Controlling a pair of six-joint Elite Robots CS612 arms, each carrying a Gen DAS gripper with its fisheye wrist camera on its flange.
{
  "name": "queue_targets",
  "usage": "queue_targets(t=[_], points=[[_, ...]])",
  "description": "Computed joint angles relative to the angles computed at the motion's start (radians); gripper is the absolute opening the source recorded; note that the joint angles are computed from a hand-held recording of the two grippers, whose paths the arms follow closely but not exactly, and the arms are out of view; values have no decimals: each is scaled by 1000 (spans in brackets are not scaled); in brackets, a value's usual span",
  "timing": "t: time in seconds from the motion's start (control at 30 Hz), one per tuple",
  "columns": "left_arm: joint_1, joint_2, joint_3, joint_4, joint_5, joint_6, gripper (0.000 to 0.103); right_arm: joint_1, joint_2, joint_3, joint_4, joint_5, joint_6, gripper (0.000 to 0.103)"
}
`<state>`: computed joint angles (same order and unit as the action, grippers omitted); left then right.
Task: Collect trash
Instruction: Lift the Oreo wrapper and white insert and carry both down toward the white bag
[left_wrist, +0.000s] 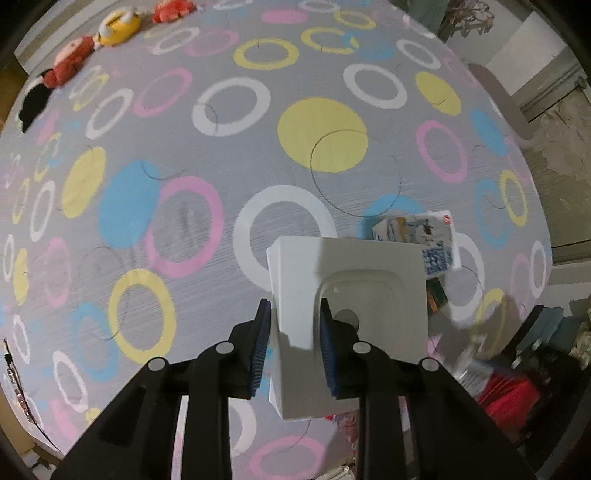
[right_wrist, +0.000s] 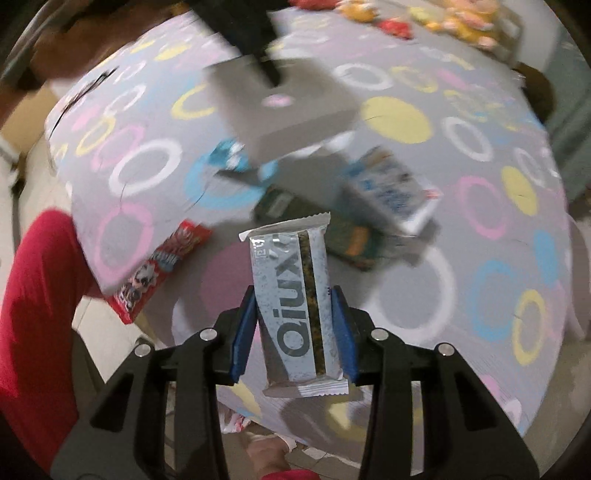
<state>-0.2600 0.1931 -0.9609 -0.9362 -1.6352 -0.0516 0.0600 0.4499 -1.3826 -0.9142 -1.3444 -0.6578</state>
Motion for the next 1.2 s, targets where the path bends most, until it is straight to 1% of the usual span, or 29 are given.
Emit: queue_targets(t=[0.1,0.13,0.2,0.3,0.43,0.57,0.7,0.9,1.03,1.2], points=[[-1,12,-74,24,5,-8,26,-11,-12,-15,-32,-5,55,39],[-6,12,-80,23,14,-13,26,-15,-15,-24,-45,-10,71,39],[-9,22,-128,45,19,-16,26,-19,-19,-38,-62,-16,97,39],[-13,34,-183,67,26,-24,26,-29,-27,-67,-80,-2,142,39],[-19,48,-271,114,37,-32,26,-31,-30,-99,-94,9,177,39],[-29,64,-351,156,44,-37,26,-34,-31,-141,-91,34,195,39],[-41,82,-423,204,57,-47,26,-31,-28,-182,-73,46,208,39],[-61,119,-547,276,60,-69,26,-23,-7,-273,-22,33,217,39],[-83,145,-636,330,70,-73,26,-19,10,-333,12,40,245,39],[-108,177,-736,377,78,-91,26,-5,26,-403,48,24,233,39]])
